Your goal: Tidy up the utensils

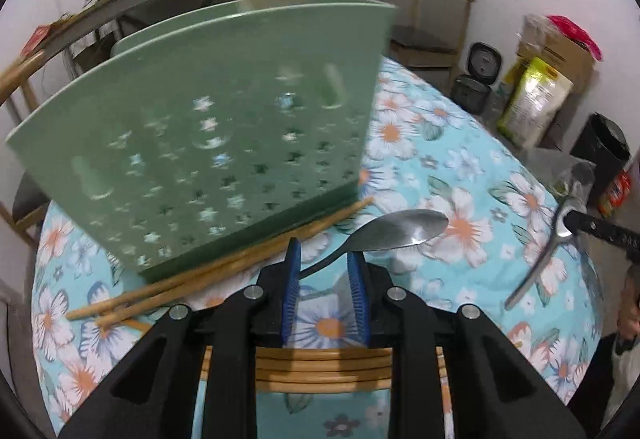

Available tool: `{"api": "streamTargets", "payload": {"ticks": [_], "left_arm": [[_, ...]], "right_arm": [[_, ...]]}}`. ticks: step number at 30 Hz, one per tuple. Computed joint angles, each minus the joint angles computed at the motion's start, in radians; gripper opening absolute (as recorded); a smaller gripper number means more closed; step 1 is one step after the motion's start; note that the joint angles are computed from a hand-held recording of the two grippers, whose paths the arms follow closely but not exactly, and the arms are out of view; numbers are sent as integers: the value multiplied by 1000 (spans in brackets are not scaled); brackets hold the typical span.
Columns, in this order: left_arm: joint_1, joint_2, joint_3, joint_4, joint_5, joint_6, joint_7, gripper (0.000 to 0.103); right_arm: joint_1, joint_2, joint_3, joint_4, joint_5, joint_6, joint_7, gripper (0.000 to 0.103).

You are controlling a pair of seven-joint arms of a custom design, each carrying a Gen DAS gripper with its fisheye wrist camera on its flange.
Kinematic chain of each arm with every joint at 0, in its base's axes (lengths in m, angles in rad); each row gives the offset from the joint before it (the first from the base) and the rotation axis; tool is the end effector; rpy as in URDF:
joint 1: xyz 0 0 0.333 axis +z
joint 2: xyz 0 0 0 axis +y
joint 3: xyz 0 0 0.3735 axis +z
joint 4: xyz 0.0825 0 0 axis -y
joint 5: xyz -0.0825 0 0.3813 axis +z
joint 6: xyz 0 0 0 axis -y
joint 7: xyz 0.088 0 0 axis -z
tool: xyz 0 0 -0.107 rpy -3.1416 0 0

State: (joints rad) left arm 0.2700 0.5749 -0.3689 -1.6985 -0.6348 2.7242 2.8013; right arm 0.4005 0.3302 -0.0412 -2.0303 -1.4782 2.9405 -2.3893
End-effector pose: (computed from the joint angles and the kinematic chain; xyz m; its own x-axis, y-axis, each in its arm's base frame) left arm 0.7374 -0.0019 0.3726 -0.6418 -0.7668 0.0052 -0.5858 0.4859 -0.6487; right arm 0.5538 0.2789 0.3635 -0.3602 -0.8362 -0.4135 -0.6088 0.5466 -0.5750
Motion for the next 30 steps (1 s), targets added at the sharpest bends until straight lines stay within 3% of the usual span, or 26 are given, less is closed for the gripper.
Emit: {"api": "streamTargets", "payload": {"ticks": [3, 5, 8, 13, 16, 19, 23, 28, 30], "left_arm": [[-18, 9, 28, 18, 13, 14, -74, 23], [34, 6, -9, 30, -33, -41, -71, 23], [100, 11, -34, 80, -127, -180, -58, 20], [171, 16, -23, 146, -264, -419, -54, 12], [180, 54, 15, 212, -314, -537, -157, 11], [189, 146, 57, 329, -363, -656, -349, 10], [187, 190, 104, 394, -343, -639, -480, 3], [196, 256, 112, 462, -265, -630, -609, 7], [206, 246, 112, 434, -255, -572, -609, 8]], "right_arm": [[0, -2, 0, -1, -15, 5, 20, 10], [-3, -2, 2, -2, -18, 4, 22, 10], [-6, -3, 4, -2, -27, 7, 36, 10], [-6, -3, 9, 0, -11, -5, 12, 10], [-4, -1, 7, 3, -23, -3, 31, 10], [-3, 2, 9, 7, -19, -6, 29, 10], [-3, 5, 8, 16, -50, 2, 56, 10], [-20, 21, 26, 51, -88, 9, 81, 10], [-21, 33, 25, 67, -57, 3, 50, 10]]}}
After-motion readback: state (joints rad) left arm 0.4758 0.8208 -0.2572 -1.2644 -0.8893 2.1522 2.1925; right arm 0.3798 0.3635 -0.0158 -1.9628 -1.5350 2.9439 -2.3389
